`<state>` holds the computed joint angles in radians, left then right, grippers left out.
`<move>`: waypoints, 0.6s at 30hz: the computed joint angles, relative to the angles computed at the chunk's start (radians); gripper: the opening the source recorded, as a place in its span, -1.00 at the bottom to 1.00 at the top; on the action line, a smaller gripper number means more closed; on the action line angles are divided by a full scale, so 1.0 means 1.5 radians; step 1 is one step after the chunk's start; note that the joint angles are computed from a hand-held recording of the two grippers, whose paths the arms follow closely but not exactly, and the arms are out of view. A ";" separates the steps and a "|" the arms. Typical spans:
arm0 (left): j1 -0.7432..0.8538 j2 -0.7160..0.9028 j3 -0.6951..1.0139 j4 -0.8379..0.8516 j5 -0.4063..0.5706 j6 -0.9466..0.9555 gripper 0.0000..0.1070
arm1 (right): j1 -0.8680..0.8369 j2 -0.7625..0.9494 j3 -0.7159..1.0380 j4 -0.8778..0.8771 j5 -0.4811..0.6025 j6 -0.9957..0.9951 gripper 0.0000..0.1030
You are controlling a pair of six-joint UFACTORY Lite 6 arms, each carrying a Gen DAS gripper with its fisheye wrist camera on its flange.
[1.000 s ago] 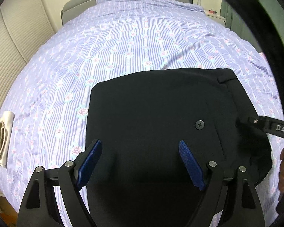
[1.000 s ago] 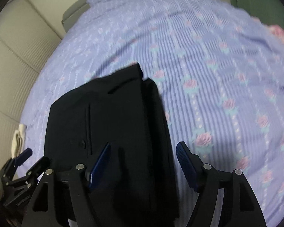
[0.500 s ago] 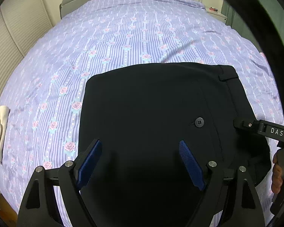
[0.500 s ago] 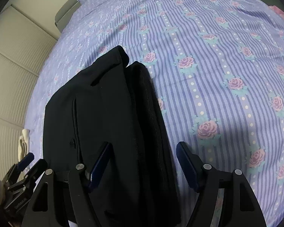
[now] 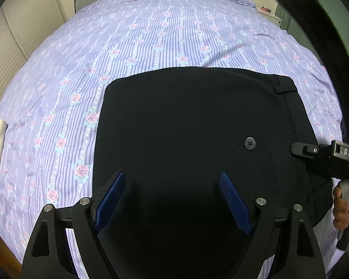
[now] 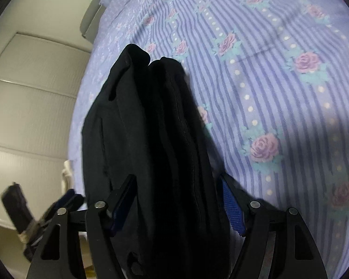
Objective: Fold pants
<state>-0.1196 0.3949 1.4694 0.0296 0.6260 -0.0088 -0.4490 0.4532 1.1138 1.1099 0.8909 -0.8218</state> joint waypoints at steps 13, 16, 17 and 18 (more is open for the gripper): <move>-0.008 -0.007 -0.022 -0.052 -0.008 0.041 0.56 | -0.001 0.091 0.056 0.069 0.082 0.009 -0.17; 0.014 -0.008 -0.018 -0.099 0.003 0.067 0.56 | 0.050 0.001 0.028 0.002 0.002 0.083 -0.41; 0.019 -0.009 -0.018 -0.101 0.004 0.067 0.56 | 0.066 -0.016 0.030 -0.024 -0.019 0.114 -0.42; 0.029 -0.012 -0.019 -0.101 0.005 0.067 0.56 | 0.087 -0.029 0.035 -0.059 -0.044 0.153 -0.42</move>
